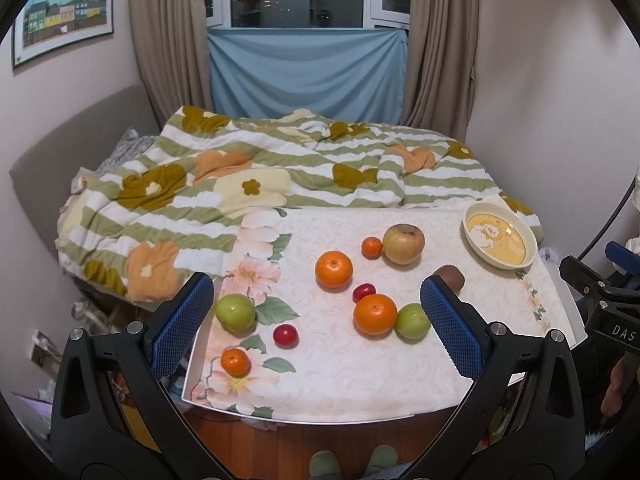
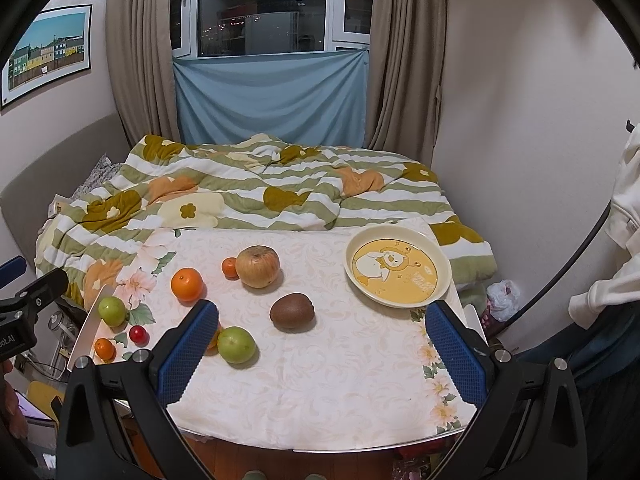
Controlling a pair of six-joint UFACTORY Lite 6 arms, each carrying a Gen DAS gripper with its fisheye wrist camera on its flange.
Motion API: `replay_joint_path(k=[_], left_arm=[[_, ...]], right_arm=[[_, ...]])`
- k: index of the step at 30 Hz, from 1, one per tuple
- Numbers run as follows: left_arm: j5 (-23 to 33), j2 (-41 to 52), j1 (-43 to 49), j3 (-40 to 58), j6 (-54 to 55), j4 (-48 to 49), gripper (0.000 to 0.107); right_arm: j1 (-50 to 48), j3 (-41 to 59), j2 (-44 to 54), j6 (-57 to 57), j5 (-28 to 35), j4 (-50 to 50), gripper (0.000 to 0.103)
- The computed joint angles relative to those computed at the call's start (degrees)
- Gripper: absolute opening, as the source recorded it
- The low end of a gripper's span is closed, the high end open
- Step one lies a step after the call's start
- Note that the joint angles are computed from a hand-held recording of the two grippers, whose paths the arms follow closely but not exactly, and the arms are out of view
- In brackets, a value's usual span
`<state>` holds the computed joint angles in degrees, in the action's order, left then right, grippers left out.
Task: Organize fruits
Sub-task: 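Grasp the large mandarin orange with the left tool while the right tool grasps the brown kiwi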
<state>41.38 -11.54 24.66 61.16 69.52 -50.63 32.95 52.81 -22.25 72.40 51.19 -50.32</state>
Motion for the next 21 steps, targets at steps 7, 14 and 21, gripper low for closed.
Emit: replay_joint_path(k=[7, 14, 21], left_arm=[[3.8, 4.7, 3.2, 3.0, 1.4, 0.4, 0.103], [5.4, 13.0, 2.2, 9.0, 0.9, 3.7, 0.103], [2.3, 18.8, -2.6, 9.6, -1.4, 6.1, 0.103]], right_arm=[[0.1, 2.5, 3.0, -0.6, 1.4, 2.0, 0.103], [0.1, 2.4, 5.7, 0.6, 2.0, 1.8, 0.103], [-6.3, -1.1, 7.8, -6.4, -6.4, 3.1, 0.103]])
